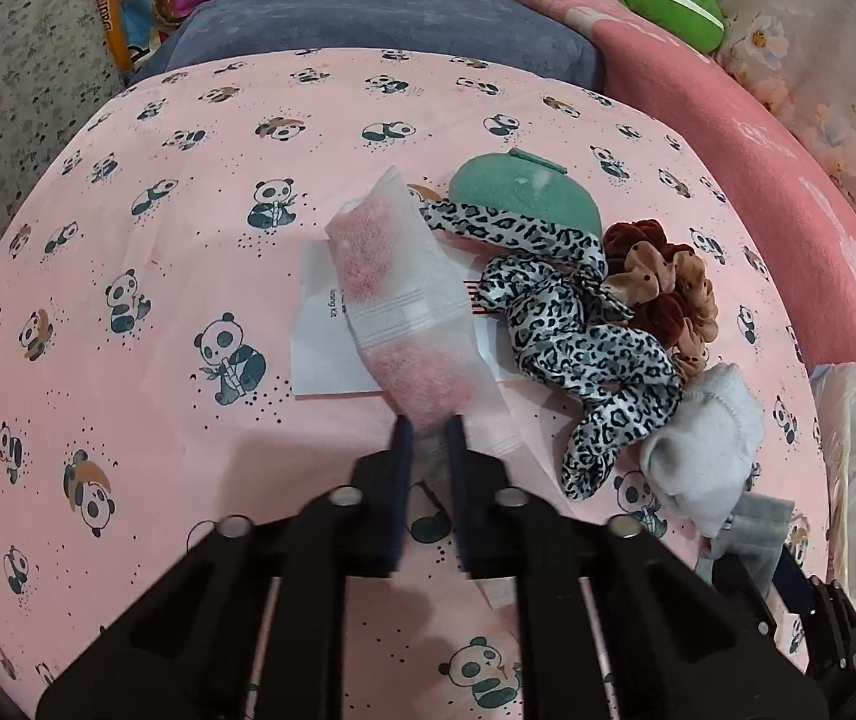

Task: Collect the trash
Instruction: 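Grasp the grey drawstring pouch with the right tool and lift it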

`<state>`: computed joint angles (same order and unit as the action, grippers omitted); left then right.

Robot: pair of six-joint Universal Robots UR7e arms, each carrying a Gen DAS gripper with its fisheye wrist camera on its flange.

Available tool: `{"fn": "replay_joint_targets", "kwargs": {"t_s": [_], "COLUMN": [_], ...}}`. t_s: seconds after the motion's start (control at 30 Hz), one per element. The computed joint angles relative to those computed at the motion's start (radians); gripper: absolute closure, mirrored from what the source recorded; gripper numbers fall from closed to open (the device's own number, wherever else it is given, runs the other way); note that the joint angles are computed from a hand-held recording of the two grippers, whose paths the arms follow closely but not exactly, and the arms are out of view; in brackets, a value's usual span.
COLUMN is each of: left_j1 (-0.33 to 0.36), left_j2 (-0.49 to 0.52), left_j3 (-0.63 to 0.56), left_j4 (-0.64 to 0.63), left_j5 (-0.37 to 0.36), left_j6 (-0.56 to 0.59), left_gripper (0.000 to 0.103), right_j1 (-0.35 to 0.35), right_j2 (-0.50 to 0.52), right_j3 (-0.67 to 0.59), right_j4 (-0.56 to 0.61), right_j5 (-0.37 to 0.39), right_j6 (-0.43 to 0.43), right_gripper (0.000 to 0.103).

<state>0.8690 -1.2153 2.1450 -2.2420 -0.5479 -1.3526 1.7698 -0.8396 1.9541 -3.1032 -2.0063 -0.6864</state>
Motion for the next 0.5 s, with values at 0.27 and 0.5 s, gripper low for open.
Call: {"fn": "replay_joint_targets", "kwargs": {"t_s": [0.27,0.5], "left_j1": [-0.053,-0.133], "left_j2": [-0.04,-0.088], "left_j3": [0.033,0.039], "left_j4": [-0.001,0.066], "left_j5": [0.002,0.038], "left_j6": [-0.015,-0.064], "left_gripper": [0.098,0.099], "right_j1": [0.004,0.017], "right_j2": [-0.042,-0.109], "right_j3": [0.01,0.034], "right_j4": [0.096,0.073], "right_j5": [0.041,0.093], "right_j6": [0.06,0.067], "right_gripper": [0.094,0.094]}}
